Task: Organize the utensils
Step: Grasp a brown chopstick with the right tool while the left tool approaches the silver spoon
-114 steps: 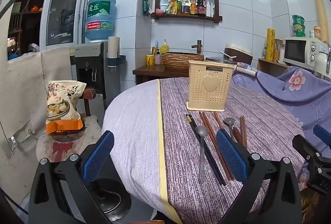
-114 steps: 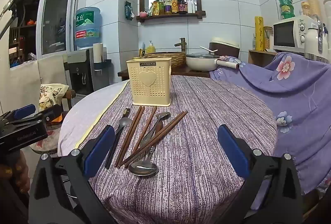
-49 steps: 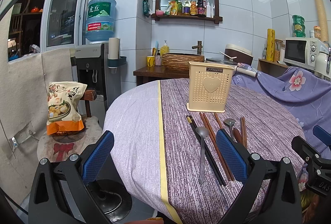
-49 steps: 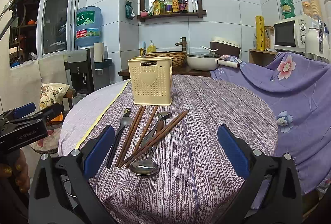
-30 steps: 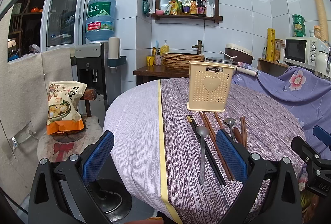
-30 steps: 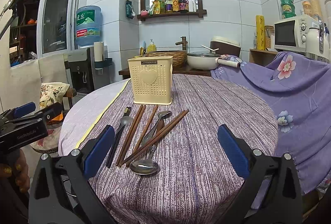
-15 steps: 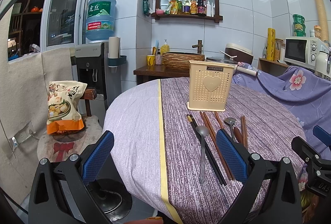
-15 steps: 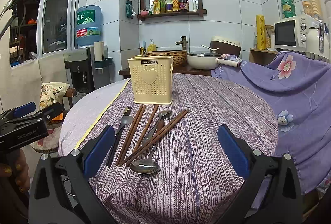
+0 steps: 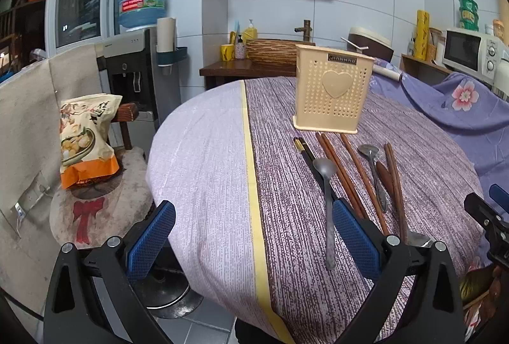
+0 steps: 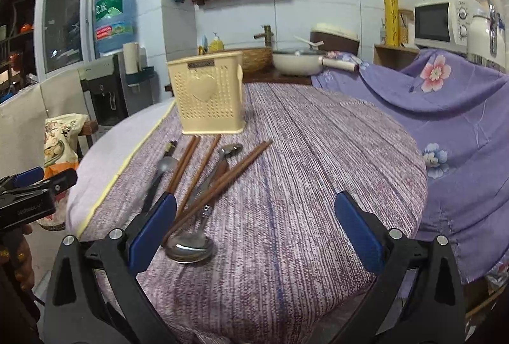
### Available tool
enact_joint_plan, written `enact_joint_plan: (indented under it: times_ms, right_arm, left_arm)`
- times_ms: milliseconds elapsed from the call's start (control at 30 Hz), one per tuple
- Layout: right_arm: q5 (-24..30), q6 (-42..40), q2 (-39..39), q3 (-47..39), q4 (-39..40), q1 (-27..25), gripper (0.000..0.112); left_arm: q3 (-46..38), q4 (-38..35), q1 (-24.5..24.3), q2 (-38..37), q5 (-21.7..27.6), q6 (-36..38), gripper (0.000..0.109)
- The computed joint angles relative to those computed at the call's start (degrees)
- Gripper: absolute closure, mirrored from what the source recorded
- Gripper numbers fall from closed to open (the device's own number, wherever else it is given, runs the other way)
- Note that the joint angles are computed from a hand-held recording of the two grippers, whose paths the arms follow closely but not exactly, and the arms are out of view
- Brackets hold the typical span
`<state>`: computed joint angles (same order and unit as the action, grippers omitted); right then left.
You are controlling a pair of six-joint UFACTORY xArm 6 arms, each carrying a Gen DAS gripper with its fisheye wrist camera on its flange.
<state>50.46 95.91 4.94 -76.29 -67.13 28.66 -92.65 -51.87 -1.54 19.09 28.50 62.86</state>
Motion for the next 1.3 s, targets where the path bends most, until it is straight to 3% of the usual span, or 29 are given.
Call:
enact_joint_plan:
  times_ms: [333,533,900,1133,1300]
  right_arm:
    - [-7.75,-9.25,4.35,-3.95,11.46,-6.91,0.017]
    - [-12.82,-20.90,9.41,-9.90,25.82,-11.43,0.038]
    - [-9.99,-38.53,22.75,-28.50,48.87,-17.45,0.080]
    - [-6.16,-42.46,28.48,-36.67,56.18,-18.80,0.089]
    - [-6.51,-42.52,28.39,-36.30,57.47,-19.37,0.092]
  left_arm:
    - [-13.02,9.50,-0.82,9.51,6.26,-7.03,0.012]
    - [-22.42,14.33,-1.63,15.78,11.10,-10.81,0.016]
    - [-32.64,17.78,-2.62,22.17,14.18,-13.94,0.016]
    - [-36.26,19.02,-2.66,24.57,16.24,-15.16,0.016]
    - [-36.37,19.27,-2.74,24.75,16.58,-14.80,0.016]
